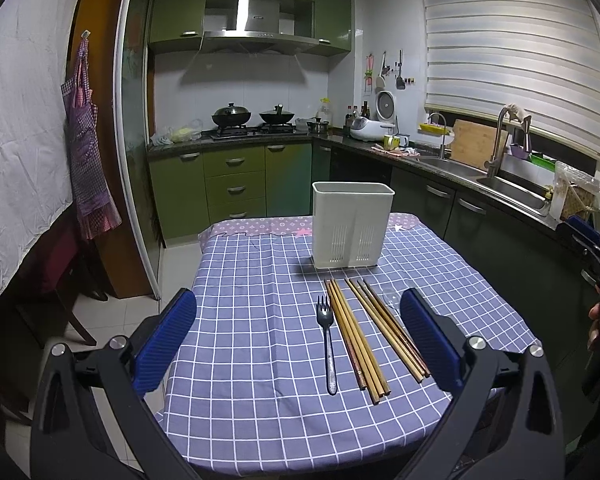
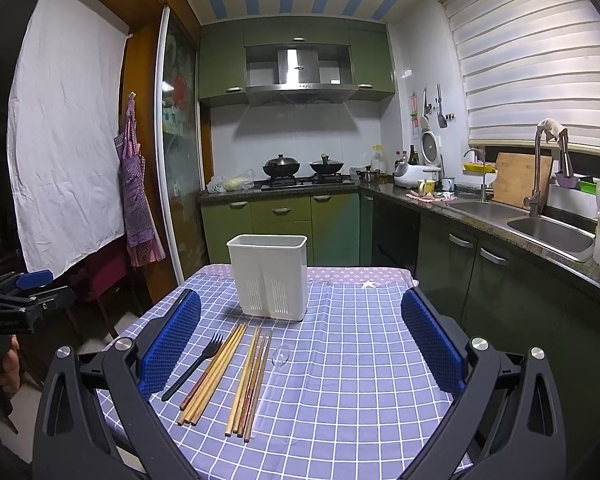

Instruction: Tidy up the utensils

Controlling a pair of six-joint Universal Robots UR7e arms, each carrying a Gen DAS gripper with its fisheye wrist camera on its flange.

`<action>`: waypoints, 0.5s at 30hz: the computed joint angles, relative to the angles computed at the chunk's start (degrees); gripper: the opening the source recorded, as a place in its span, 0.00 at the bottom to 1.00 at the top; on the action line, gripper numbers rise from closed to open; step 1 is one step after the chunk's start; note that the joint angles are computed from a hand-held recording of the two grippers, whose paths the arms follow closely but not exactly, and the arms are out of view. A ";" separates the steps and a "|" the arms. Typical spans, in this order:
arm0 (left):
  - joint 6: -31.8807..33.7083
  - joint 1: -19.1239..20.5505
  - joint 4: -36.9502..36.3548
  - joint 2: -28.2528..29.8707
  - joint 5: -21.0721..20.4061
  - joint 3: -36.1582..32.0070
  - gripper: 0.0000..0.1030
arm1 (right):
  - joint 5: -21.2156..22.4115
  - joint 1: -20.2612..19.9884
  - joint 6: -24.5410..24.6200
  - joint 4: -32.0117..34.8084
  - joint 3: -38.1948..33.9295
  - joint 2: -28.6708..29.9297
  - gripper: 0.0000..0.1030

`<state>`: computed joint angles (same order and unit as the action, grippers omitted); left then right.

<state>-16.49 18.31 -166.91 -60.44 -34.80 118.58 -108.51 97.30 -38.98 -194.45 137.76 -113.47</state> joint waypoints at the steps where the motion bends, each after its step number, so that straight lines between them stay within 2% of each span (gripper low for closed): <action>1: -0.02 -0.01 -0.02 0.04 0.09 -0.04 0.94 | -0.20 0.21 0.01 -0.15 -0.06 0.18 0.96; 15: 0.05 0.37 -0.36 -0.26 -0.12 0.68 0.94 | -1.64 1.01 0.26 -1.73 -0.15 1.76 0.96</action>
<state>-16.44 18.68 -167.26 -60.70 -34.92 119.26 -110.16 98.31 -38.71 -196.18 137.61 -111.71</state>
